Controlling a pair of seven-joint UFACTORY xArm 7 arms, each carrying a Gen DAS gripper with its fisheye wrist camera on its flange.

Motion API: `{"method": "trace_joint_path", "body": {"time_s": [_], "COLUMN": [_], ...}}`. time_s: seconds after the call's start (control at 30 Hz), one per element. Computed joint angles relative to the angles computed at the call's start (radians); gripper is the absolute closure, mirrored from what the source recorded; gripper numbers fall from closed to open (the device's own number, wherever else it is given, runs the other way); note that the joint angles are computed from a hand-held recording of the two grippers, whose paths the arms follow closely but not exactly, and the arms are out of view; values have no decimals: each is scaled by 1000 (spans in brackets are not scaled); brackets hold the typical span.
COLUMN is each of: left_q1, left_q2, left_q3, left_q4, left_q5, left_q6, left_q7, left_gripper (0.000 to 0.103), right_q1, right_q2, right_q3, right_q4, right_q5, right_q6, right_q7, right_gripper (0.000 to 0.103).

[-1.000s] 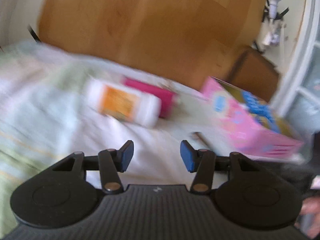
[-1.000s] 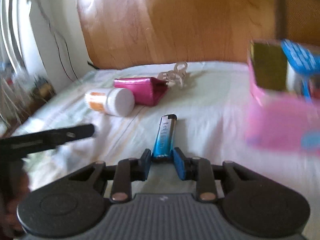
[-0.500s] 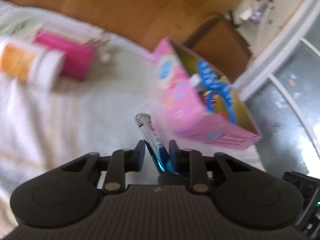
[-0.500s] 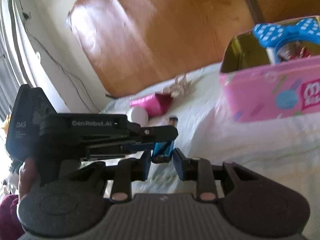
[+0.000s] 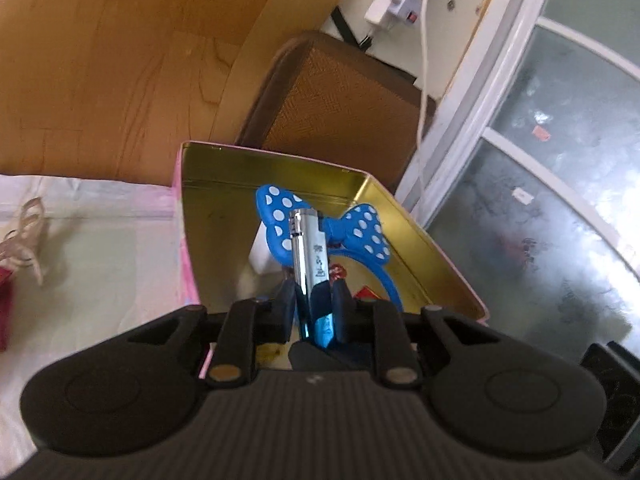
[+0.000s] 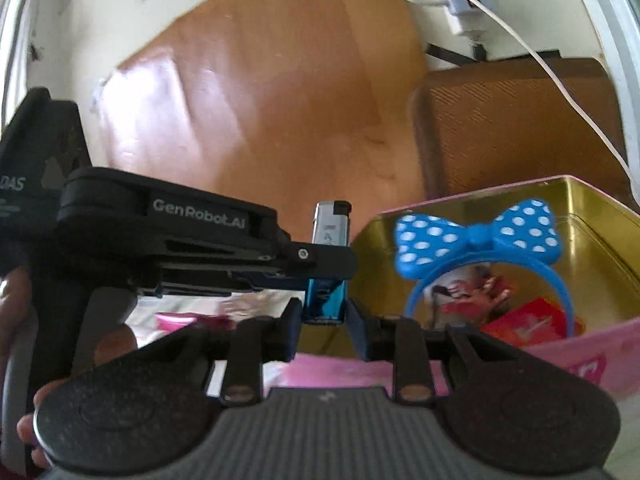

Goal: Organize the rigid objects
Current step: 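Carry the blue lighter into the pink tin and open the right tool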

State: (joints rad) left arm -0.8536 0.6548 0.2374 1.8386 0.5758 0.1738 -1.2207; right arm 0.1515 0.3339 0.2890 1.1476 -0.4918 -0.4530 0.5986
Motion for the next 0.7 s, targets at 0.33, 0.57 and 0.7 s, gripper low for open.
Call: {"method": "trace_joint_path", "body": {"time_s": [0.33, 0.57, 0.7], "left_q1": [49, -38, -158], "left_q2": [169, 69, -57], "left_q3": [-52, 50, 151], "left_q4": [270, 127, -23], "left_q5": [-60, 67, 271], "left_q6": [199, 196, 281], "left_q7": [111, -46, -211], "left_gripper": [72, 66, 66], "right_q1": [278, 290, 268], "right_q2": [94, 62, 27], "right_q3": [-228, -203, -169], "right_q4": [83, 18, -27], "right_q5": [387, 509, 540], "right_q6": [12, -58, -80], "right_q7": [-319, -450, -461], "right_gripper": [70, 66, 66]}}
